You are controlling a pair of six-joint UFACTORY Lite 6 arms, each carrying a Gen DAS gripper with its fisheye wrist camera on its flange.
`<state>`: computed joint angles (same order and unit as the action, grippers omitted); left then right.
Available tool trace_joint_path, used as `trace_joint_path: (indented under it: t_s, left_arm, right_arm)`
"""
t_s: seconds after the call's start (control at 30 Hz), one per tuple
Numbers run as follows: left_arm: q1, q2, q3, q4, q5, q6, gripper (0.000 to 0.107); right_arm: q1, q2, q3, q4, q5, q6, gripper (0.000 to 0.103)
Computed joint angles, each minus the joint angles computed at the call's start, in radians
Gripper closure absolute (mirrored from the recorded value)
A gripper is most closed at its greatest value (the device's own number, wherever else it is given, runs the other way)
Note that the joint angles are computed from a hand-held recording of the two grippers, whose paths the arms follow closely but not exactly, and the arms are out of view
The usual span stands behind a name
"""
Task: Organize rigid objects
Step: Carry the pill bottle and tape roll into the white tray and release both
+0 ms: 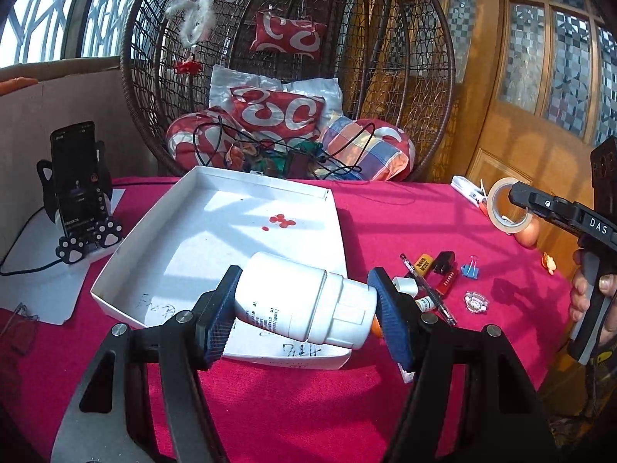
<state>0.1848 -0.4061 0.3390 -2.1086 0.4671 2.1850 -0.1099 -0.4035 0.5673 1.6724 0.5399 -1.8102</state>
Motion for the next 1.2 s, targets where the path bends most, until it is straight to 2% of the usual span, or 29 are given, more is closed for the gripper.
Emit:
trace_joint_path:
  t_s: [0.3, 0.53, 0.7, 0.9, 1.1, 1.2]
  left_arm:
    - [0.014, 0.016, 0.025, -0.001, 0.017, -0.009, 0.04]
    - [-0.032, 0.098, 0.131, -0.141, -0.04, 0.107, 0.04]
    - [0.009, 0.228, 0.262, -0.116, -0.04, 0.072, 0.04]
    - [0.045, 0.387, 0.391, -0.177, -0.047, 0.134, 0.04]
    - [0.08, 0.651, 0.578, -0.125, -0.075, 0.043, 0.04]
    - [0.098, 0.758, 0.638, -0.068, -0.079, -0.049, 0.04]
  right_arm:
    - [0.095, 0.015, 0.043, 0.015, -0.051, 0.01, 0.055]
    - [0.178, 0.079, 0.114, 0.012, -0.084, 0.033, 0.055]
    - [0.258, 0.136, 0.184, 0.008, -0.135, 0.053, 0.055]
    - [0.379, 0.244, 0.293, 0.014, -0.205, 0.075, 0.055]
    - [0.517, 0.462, 0.46, 0.04, -0.308, 0.078, 0.055]
    - [0.56, 0.622, 0.575, -0.037, -0.341, 0.187, 0.055]
